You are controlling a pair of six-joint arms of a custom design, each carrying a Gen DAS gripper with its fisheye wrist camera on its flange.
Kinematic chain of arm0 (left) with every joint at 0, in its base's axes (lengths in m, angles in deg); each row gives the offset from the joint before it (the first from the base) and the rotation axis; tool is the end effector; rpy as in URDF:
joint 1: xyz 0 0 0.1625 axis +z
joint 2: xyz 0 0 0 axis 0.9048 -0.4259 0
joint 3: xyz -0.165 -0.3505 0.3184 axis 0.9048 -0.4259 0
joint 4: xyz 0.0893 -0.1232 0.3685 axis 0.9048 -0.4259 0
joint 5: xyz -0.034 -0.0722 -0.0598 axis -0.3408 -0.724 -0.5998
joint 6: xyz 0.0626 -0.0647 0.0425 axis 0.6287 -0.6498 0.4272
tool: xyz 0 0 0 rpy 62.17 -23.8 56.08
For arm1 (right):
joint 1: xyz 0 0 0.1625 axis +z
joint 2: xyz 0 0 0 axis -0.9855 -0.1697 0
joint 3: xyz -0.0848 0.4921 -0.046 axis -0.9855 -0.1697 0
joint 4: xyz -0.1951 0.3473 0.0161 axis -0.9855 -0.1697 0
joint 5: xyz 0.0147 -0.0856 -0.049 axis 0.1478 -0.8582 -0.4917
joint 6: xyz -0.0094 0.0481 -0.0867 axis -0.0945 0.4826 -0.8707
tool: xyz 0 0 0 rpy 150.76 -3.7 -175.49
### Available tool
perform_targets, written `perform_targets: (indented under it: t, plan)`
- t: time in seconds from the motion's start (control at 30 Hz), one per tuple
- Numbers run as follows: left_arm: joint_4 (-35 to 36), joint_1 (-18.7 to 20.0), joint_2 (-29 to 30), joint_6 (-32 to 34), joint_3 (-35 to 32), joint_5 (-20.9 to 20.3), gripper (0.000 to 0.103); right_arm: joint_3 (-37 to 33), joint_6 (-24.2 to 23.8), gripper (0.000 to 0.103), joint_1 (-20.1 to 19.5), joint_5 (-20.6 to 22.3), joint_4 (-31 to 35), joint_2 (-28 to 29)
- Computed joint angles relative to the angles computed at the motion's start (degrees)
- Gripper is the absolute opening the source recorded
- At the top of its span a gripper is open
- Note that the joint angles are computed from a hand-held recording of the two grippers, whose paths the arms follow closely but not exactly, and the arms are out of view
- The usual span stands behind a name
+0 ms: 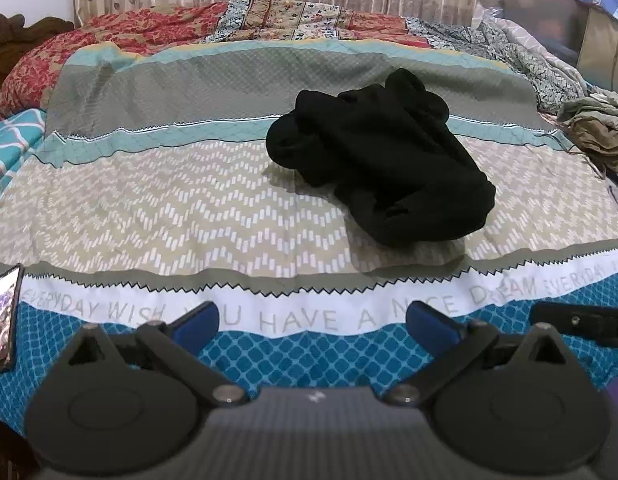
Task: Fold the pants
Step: 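Approach the crumpled black pants with both grippers open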
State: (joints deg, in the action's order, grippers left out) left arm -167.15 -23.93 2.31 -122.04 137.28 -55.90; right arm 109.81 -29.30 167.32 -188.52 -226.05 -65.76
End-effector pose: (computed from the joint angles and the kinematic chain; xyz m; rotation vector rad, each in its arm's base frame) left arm -0.3635 -0.6113 0.0813 0.1489 2.0935 -0.9067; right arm 0.0837 -0.6694 0.3176 0.4207 -2.7481 0.7132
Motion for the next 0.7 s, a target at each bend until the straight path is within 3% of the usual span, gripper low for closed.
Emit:
perform_targets:
  t: [0.13, 0.7]
  plan:
    - [-2.8, -0.3, 0.2, 1.7, 0.6, 0.5, 0.103, 0.0, 0.0, 0.084, 0.0, 0.0, -0.1, 0.0]
    - [-3.3, 0.0, -0.2, 1.2, 0.8, -1.2, 0.103, -0.1, 0.1, 0.081, -0.2, 0.0, 0.1, 0.1]
